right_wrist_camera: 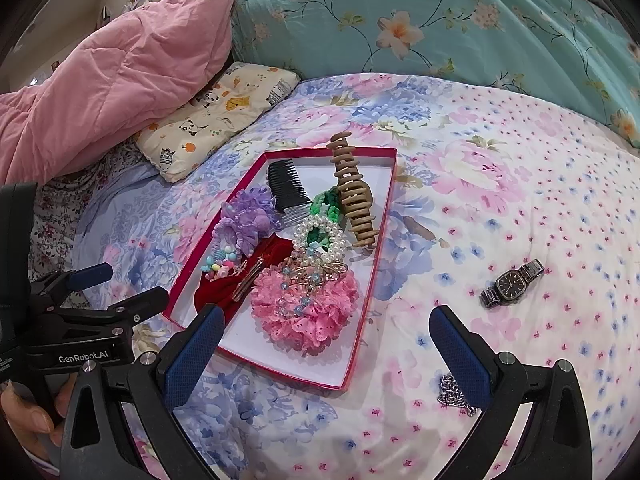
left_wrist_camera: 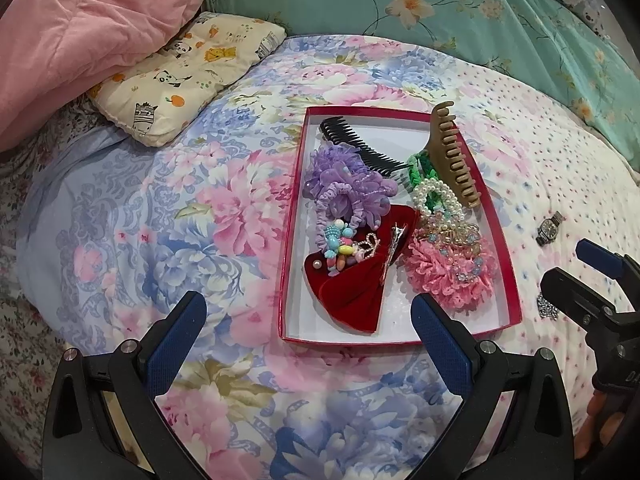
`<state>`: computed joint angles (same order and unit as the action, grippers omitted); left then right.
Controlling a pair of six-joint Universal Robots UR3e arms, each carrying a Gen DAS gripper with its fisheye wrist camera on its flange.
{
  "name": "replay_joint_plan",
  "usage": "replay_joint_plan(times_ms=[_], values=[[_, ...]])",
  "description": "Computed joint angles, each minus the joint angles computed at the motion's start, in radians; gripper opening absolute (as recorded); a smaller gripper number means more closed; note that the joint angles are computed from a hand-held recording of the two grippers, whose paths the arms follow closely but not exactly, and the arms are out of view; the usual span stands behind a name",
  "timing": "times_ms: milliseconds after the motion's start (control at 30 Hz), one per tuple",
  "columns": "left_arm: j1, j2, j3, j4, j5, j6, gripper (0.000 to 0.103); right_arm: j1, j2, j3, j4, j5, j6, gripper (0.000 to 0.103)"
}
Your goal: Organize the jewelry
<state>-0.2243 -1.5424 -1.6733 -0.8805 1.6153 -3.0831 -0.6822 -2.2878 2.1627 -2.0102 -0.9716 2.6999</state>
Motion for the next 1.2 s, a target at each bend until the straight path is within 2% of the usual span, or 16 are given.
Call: replay_joint_plan(times_ms=[833,933,1200], values=[[0.006,0.009,-0.008,-0.004,-0.007,-0.006,0.103,-0.040,-0.039,0.011,0.036,0.017,-0.021,0.103],[-0.004,0.016,-0.027,0.027,-0.004,0.002,0.103,-0.045,-0.044,0.011,0.044,0.020,-0.029,0.103],[0.003,0.007,-0.008,-0.004,-0.019,-0.005,0.103,-0.051,-0.046,0.008,0.051,0.019,-0.031,0.103]])
